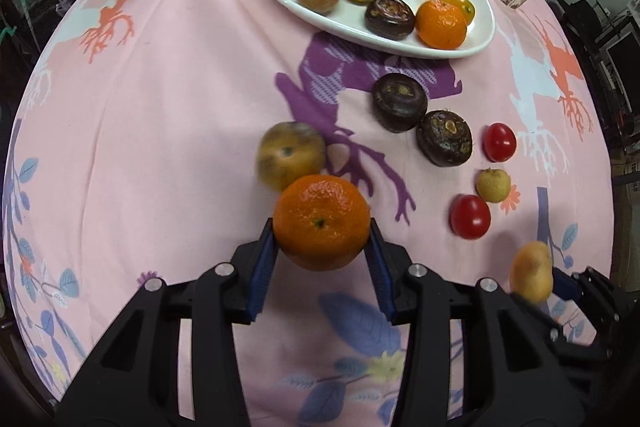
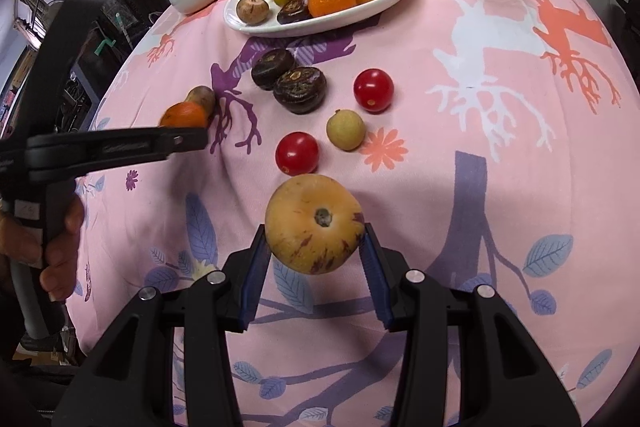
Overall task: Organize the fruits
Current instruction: 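Grasp a tangerine with the left tool while the right tool lifts the striped fruit, then carry the tangerine and striped fruit onto the white plate and open both tools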
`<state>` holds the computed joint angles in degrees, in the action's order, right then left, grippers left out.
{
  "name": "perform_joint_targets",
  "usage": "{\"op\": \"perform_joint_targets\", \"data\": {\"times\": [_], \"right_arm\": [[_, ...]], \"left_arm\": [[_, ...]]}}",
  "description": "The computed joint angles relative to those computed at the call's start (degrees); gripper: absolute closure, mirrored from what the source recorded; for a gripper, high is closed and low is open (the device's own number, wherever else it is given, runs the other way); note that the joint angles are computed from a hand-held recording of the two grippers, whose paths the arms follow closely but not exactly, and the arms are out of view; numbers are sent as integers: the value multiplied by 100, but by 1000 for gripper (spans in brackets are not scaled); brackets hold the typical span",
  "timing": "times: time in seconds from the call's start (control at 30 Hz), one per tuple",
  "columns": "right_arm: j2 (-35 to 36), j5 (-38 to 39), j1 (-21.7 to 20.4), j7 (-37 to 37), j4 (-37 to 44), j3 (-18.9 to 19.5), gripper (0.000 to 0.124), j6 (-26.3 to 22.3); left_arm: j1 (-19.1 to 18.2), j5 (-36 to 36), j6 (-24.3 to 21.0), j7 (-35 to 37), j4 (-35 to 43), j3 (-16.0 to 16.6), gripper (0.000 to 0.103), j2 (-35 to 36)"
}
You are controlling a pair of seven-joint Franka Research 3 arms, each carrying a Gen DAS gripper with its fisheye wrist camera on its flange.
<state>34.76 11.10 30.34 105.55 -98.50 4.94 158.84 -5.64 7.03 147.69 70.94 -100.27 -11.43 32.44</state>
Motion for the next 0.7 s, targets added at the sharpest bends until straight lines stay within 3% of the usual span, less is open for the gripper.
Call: {"op": "perform_joint_targets", "data": {"times": [0.37,0.7], "right_arm": [[13,-223,92,146,227,-165,78,-28],[355,-256,-48,27,1101,-172,78,-4]], "left_arm": [[282,-300,527,270,-977,-92,59,-823],[201,-133,655,571,-354,-32,59,-697]]}}
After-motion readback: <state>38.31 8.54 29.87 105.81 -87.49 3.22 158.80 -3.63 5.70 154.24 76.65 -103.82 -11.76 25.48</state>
